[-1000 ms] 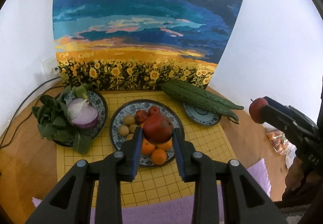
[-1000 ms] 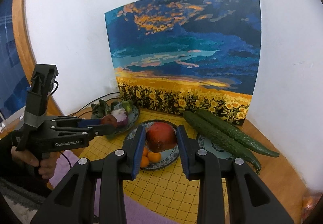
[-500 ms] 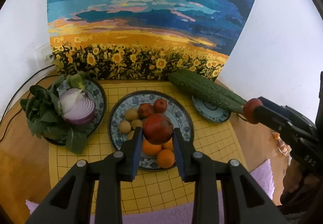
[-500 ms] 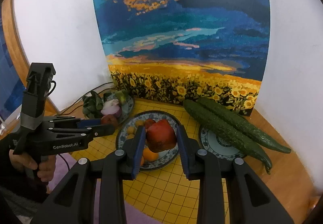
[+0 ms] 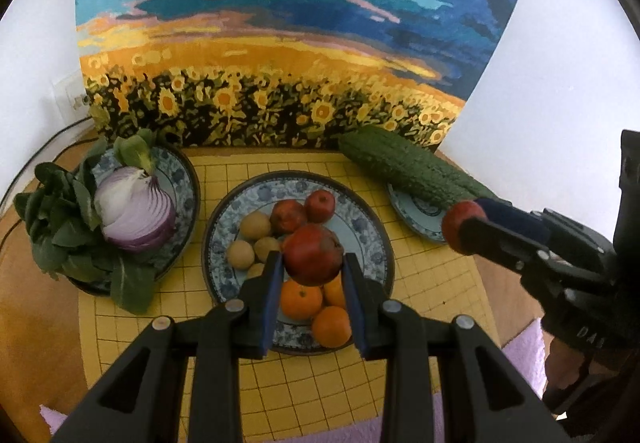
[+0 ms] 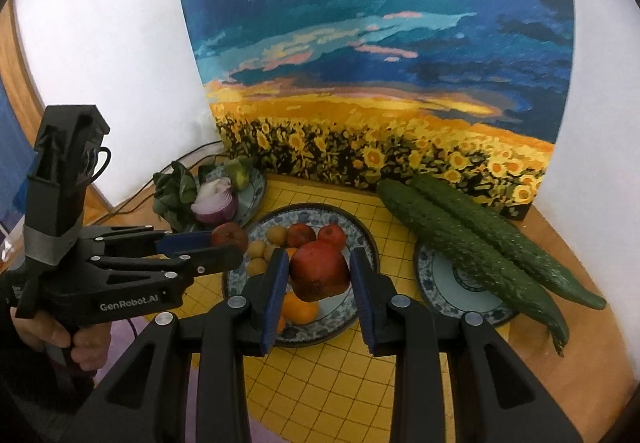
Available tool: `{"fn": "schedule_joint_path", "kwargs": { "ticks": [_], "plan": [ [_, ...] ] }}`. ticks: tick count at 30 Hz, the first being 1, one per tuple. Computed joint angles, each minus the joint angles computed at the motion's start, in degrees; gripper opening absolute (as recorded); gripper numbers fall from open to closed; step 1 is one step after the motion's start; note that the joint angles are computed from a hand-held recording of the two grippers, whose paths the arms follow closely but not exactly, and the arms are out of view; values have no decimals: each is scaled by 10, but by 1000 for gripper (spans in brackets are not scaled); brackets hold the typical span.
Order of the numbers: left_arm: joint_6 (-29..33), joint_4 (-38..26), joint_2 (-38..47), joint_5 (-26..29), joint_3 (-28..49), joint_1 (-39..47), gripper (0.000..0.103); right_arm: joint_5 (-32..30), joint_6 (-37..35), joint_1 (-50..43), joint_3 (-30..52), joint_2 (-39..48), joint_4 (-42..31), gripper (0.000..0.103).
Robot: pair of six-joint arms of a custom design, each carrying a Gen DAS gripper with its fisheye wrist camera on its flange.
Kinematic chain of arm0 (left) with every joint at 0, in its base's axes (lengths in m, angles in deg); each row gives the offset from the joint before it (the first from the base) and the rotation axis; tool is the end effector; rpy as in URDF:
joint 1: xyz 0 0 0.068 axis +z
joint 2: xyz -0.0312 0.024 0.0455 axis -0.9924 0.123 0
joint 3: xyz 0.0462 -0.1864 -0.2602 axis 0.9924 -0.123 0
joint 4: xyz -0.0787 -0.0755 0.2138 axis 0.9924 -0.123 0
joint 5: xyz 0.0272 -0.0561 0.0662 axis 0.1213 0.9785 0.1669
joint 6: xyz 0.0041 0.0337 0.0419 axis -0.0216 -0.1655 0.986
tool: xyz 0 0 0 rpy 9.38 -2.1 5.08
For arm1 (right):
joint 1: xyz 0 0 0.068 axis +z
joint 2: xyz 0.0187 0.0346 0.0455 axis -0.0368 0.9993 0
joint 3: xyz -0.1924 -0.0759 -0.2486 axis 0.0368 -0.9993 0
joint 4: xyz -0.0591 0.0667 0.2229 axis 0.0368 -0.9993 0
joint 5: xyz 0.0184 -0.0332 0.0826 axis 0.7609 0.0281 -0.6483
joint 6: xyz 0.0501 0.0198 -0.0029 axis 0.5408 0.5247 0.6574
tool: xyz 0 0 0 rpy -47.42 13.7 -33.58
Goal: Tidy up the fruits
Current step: 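Lift both held apples and carry them over the blue-and-white plate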
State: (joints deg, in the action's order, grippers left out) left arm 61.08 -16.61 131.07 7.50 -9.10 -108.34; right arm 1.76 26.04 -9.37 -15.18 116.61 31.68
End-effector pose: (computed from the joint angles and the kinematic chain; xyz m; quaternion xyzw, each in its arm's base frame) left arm 0.1813 -0.0911 0.2178 0.0918 0.9530 -0.1592 0.2409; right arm 0.1568 -0.0027 0.2116 -0.1445 0.9045 0.1645 0.3660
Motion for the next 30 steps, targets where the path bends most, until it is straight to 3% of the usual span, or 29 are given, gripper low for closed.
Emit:
{"fn": "schedule_joint_path", "kwargs": {
  "ticks": [21, 24, 30],
  "plan": [
    [11, 87, 137, 49, 17, 17, 31, 13, 51, 53, 14, 248, 162, 33],
    [18, 90, 151, 30, 27, 6, 31, 18, 52, 55, 21, 276, 177, 33],
    [36, 101, 190, 59, 43, 10, 31, 3, 48, 34, 38, 327, 189, 33]
  ]
}}
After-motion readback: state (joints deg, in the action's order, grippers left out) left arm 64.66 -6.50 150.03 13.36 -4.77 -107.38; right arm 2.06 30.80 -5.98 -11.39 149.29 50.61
